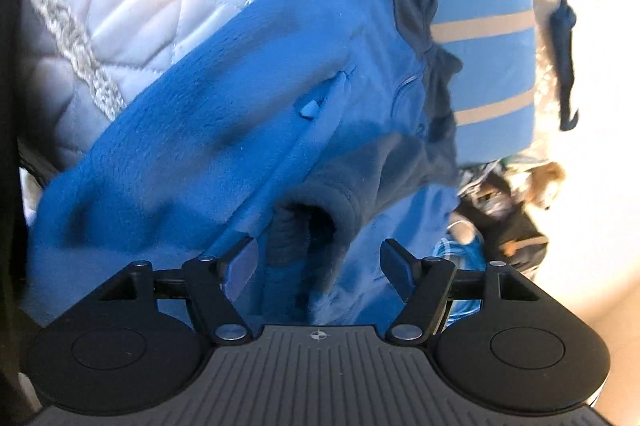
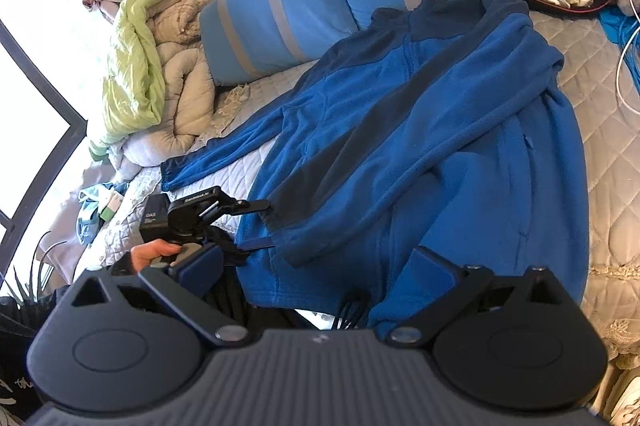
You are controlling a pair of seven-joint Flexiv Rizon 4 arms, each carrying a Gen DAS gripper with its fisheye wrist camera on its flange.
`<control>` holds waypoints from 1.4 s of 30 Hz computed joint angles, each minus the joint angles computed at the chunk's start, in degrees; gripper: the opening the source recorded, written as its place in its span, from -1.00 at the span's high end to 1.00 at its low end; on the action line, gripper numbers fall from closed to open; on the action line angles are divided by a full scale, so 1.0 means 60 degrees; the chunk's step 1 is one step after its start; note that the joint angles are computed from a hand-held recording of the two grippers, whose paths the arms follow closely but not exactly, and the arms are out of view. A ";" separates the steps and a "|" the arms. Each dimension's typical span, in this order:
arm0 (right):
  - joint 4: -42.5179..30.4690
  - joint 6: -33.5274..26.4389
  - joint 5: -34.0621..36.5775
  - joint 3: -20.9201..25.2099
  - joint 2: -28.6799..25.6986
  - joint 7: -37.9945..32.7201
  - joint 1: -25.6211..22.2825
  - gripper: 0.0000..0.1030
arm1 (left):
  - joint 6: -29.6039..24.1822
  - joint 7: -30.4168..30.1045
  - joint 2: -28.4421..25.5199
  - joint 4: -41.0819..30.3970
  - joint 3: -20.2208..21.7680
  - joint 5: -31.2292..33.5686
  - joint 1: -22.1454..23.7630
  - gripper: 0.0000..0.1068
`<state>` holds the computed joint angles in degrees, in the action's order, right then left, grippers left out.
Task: Fold clothes
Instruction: 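Grasp the hoodie hem fabric with the left gripper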
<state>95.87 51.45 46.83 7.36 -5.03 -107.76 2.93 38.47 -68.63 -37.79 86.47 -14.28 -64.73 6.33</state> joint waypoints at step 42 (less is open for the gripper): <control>-0.0112 -0.0180 -0.0036 0.0127 -0.0212 0.0075 0.0007 -1.00 | -0.0116 0.0661 0.0486 0.0327 0.0037 -0.1087 -0.0239 0.72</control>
<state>95.20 50.37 46.61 8.12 -6.31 -107.31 2.97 37.77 -64.66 -34.87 88.44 -14.06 -71.26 4.90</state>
